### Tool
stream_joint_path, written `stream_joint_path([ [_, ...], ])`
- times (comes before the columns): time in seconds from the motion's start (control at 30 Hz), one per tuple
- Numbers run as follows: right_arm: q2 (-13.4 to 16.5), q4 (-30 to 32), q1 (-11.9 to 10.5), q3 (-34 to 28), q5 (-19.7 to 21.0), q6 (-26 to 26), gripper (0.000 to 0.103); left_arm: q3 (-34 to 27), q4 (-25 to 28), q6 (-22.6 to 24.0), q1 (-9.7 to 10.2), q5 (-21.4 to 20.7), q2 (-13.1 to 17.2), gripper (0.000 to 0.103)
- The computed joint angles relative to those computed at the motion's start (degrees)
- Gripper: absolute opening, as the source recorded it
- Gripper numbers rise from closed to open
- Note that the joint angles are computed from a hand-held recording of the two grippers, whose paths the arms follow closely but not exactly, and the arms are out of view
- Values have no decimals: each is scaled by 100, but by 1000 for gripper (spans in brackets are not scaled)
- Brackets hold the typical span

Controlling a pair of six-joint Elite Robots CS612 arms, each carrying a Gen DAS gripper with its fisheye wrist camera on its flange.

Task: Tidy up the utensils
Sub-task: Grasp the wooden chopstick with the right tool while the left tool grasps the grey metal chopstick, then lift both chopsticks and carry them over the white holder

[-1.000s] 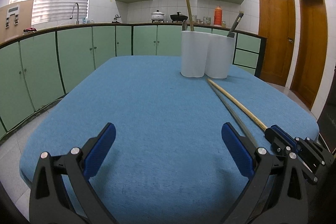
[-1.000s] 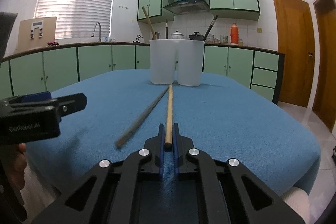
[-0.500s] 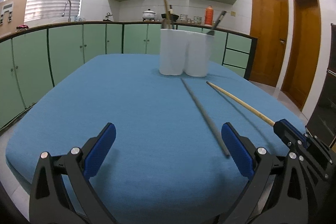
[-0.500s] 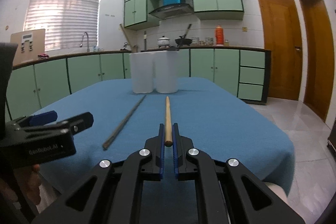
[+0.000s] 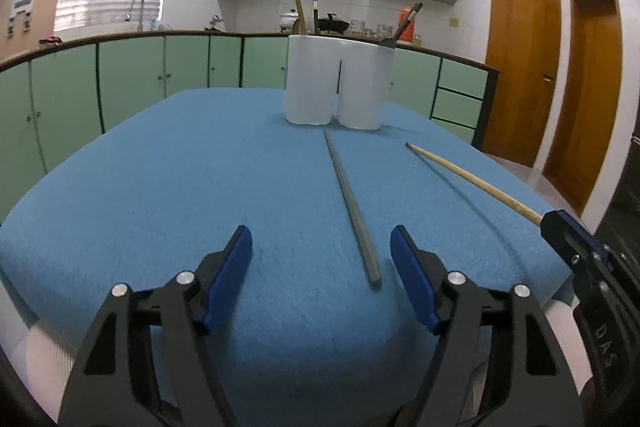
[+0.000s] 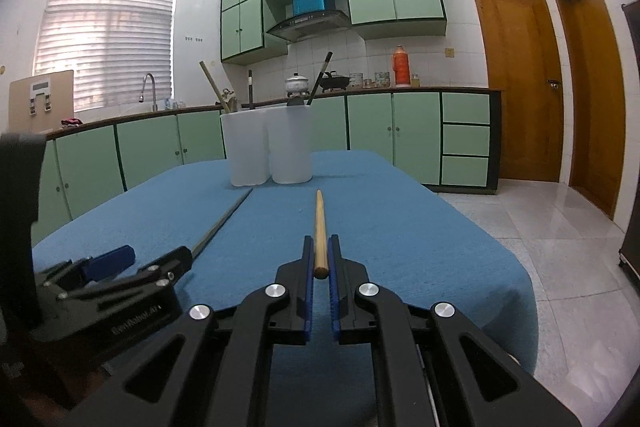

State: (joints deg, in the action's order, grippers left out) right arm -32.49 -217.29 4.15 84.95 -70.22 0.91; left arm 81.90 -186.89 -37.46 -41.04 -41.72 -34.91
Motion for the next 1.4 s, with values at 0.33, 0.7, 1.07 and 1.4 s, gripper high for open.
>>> stream_joint_path([
  [0.33,3,-42,-39,15,82,66,7,-116,159,50,-85,217,73,23],
  [0.7,12,-104,-36,-19,43,44,7,-89,114,157,-98,171,46,6],
  [1.07,-45,-394,-86,-150,153,46,7,-111,-814,1063,-173,447,5,6],
  [1.4,-174,-74,-192,-599,693,289,7,-380,-1694,2087,-64,446,-76,6],
])
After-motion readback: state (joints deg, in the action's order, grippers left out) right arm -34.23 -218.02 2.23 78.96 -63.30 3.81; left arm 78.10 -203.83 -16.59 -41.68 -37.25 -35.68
